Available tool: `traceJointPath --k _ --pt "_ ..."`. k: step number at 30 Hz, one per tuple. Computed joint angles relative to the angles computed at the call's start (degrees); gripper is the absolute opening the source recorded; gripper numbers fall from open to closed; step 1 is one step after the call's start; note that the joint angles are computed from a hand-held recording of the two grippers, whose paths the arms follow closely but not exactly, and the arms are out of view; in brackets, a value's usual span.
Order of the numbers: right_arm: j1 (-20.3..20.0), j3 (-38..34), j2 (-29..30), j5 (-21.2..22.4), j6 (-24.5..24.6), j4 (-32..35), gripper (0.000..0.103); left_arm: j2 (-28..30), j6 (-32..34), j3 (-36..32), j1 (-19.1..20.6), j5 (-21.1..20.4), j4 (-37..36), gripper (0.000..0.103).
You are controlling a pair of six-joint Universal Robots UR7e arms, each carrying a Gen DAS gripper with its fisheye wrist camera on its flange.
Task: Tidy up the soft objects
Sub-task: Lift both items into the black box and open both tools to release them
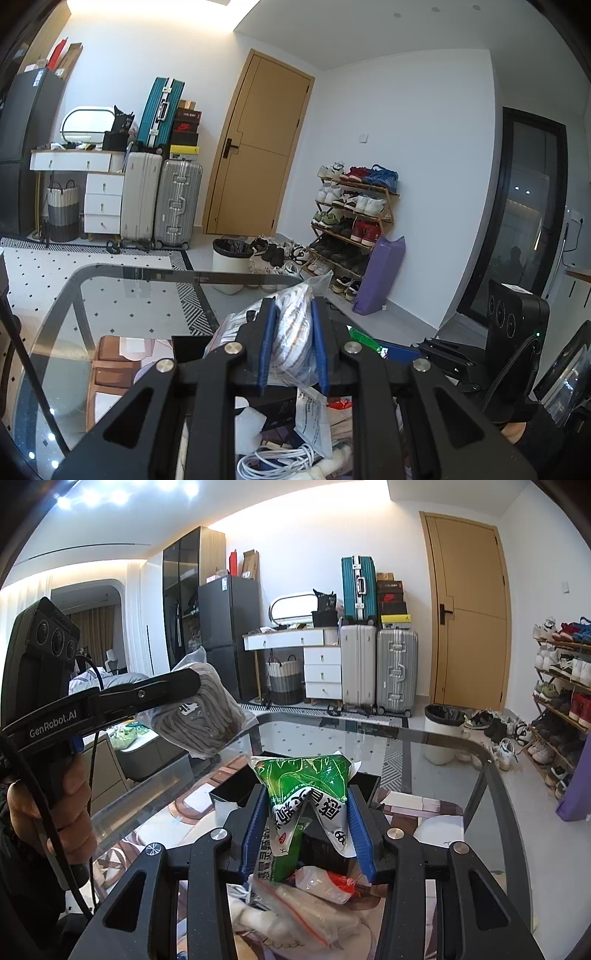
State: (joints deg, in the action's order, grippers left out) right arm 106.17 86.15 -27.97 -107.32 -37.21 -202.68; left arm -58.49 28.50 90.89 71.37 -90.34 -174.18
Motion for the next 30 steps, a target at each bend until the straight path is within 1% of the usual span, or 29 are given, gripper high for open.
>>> traceJointPath --k 4,10,13,18,22,27,28,29,30 --pt "-0.26 -2.79 1.11 -0.47 0.39 3.05 0.043 1.89 -0.46 -2.35 0.56 -0.03 1.58 0.017" --pt "-0.80 -6.97 2.58 -0.58 0.58 7.50 0.043 4.21 -1.14 -5.42 0.33 0.44 3.71 0.017" --pt "-1.00 -8.82 3.26 -0.67 0.78 9.24 0.043 5.03 -1.19 -6.09 0.53 0.59 4.15 0.017" --pt "-1.11 -11.50 4.39 -1.32 0.58 11.60 0.043 6.51 -1.41 -7.82 1.08 1.23 5.10 0.018" --pt "-1.51 -12.55 4.84 -1.56 1.10 12.96 0.043 8.02 -1.70 -9.36 1.22 2.17 6.03 0.018" --pt "-1.09 -14.00 5.68 -2.33 1.24 14.43 0.043 8.97 -1.90 -10.42 1.59 2.94 6.76 0.019" --pt "-1.06 -14.40 5.84 -2.38 1.05 14.79 0.044 9.19 -1.94 -10.64 1.59 3.31 6.77 0.019" --pt "-1.09 -14.17 5.63 -2.28 0.81 14.81 0.047 9.15 -2.06 -10.54 1.48 3.63 6.65 0.019" --pt "-1.05 -14.33 5.76 -2.24 0.50 14.77 0.051 9.16 -2.19 -10.34 1.34 4.16 6.19 0.022"
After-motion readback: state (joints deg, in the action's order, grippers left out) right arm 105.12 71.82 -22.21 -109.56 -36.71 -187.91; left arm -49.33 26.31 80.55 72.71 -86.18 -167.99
